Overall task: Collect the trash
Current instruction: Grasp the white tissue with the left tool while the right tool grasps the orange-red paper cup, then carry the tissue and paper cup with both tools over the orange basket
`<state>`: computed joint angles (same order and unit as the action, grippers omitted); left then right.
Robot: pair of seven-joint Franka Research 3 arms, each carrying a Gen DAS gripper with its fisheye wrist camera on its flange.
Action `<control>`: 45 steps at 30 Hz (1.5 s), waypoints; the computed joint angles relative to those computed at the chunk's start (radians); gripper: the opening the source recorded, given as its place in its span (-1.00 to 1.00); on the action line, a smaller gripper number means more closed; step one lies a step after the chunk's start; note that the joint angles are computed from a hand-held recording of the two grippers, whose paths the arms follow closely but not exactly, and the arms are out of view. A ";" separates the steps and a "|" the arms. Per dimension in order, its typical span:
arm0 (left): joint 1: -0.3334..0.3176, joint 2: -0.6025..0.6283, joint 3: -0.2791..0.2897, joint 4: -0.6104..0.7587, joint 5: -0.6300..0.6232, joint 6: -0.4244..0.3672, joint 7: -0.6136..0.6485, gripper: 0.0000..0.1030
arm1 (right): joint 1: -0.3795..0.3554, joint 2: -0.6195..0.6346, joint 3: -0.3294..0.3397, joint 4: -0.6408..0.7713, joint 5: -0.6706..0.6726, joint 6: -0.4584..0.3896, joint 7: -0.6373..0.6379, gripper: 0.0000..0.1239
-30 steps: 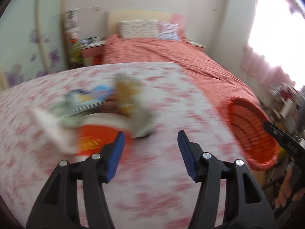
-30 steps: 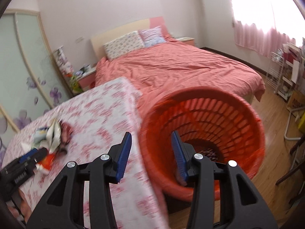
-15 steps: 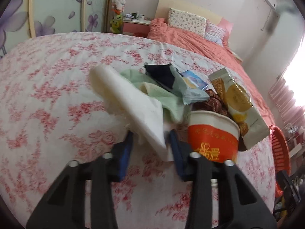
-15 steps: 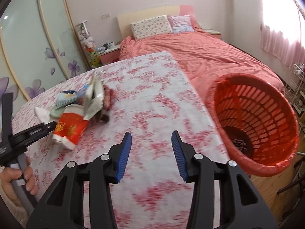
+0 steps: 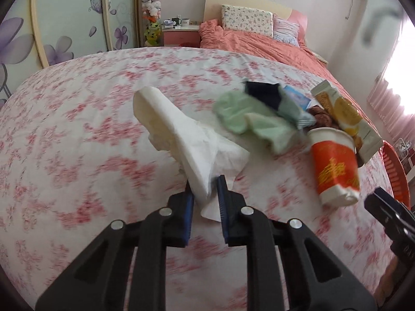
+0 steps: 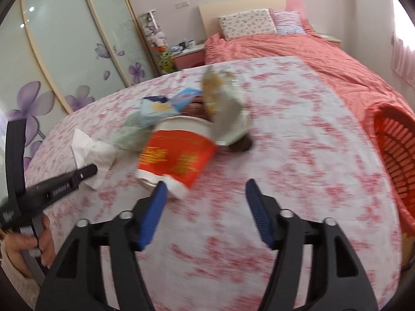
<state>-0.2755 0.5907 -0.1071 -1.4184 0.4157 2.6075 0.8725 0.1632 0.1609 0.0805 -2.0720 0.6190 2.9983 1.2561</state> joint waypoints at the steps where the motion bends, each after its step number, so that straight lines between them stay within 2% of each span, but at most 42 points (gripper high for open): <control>1: 0.011 -0.015 -0.004 -0.026 -0.009 0.012 0.001 -0.61 | 0.018 0.016 -0.012 0.019 -0.033 -0.008 0.044 0.21; 4: 0.035 -0.035 -0.012 -0.066 -0.033 0.040 0.002 -0.46 | 0.093 0.056 -0.088 0.060 -0.214 -0.027 0.247 0.31; 6: 0.035 -0.039 -0.005 -0.073 -0.033 0.045 -0.012 -0.17 | 0.162 0.085 -0.162 0.092 -0.370 -0.035 0.427 0.34; 8: 0.037 -0.041 0.000 -0.078 -0.034 0.054 -0.030 0.02 | 0.196 0.099 -0.201 0.110 -0.468 -0.043 0.538 0.39; 10: 0.048 -0.039 -0.009 -0.078 -0.052 0.068 -0.033 0.10 | 0.243 0.123 -0.253 0.145 -0.586 -0.070 0.658 0.40; 12: 0.050 -0.041 -0.006 -0.082 -0.060 0.084 -0.052 0.28 | 0.274 0.140 -0.290 0.171 -0.684 -0.095 0.751 0.40; 15: 0.040 -0.035 0.007 -0.069 -0.053 0.085 -0.088 0.48 | 0.250 0.153 -0.271 0.193 -0.739 -0.121 0.786 0.40; 18: 0.029 -0.019 0.021 -0.035 -0.041 0.061 -0.123 0.57 | 0.189 0.141 -0.215 0.171 -0.743 -0.107 0.727 0.21; 23: 0.027 0.034 0.027 0.053 -0.031 0.005 -0.153 0.56 | 0.112 0.086 -0.156 0.085 -0.697 -0.047 0.595 0.20; 26: 0.029 0.063 0.020 0.095 -0.029 -0.002 -0.130 0.32 | 0.124 0.053 -0.192 0.042 -0.755 -0.033 0.583 0.20; 29: 0.039 0.087 -0.004 0.125 -0.043 0.001 -0.069 -0.08 | 0.157 0.037 -0.254 0.022 -0.871 -0.032 0.658 0.20; 30: 0.039 0.093 -0.007 0.134 -0.047 0.003 -0.052 -0.22 | 0.151 0.036 -0.255 0.021 -0.889 -0.032 0.669 0.20; 31: 0.035 0.098 -0.008 0.140 -0.046 0.003 -0.034 -0.27 | 0.147 0.035 -0.260 0.021 -0.906 -0.040 0.687 0.20; 33: 0.038 0.099 -0.024 0.138 -0.060 0.018 0.010 -0.48 | 0.104 0.033 -0.225 0.017 -0.861 -0.030 0.657 0.20; 34: 0.044 0.096 -0.038 0.129 -0.072 0.031 0.039 -0.48 | 0.082 0.036 -0.202 0.020 -0.823 -0.032 0.627 0.20; 36: 0.019 0.089 -0.020 0.119 -0.055 0.031 0.054 -0.48 | 0.020 0.048 -0.129 0.034 -0.680 -0.040 0.504 0.21; 39: -0.011 0.090 0.013 0.123 -0.027 0.015 0.031 -0.40 | 0.010 0.071 -0.114 0.065 -0.605 -0.078 0.457 0.19; 45: -0.015 0.089 0.027 0.104 -0.014 0.032 -0.004 -0.37 | 0.031 0.073 -0.134 0.065 -0.569 -0.070 0.439 0.17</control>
<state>-0.2907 0.6797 -0.0797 -1.3145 0.4021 2.6399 0.8688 0.1942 0.2335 -0.0533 -2.0070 0.0498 2.9279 1.6946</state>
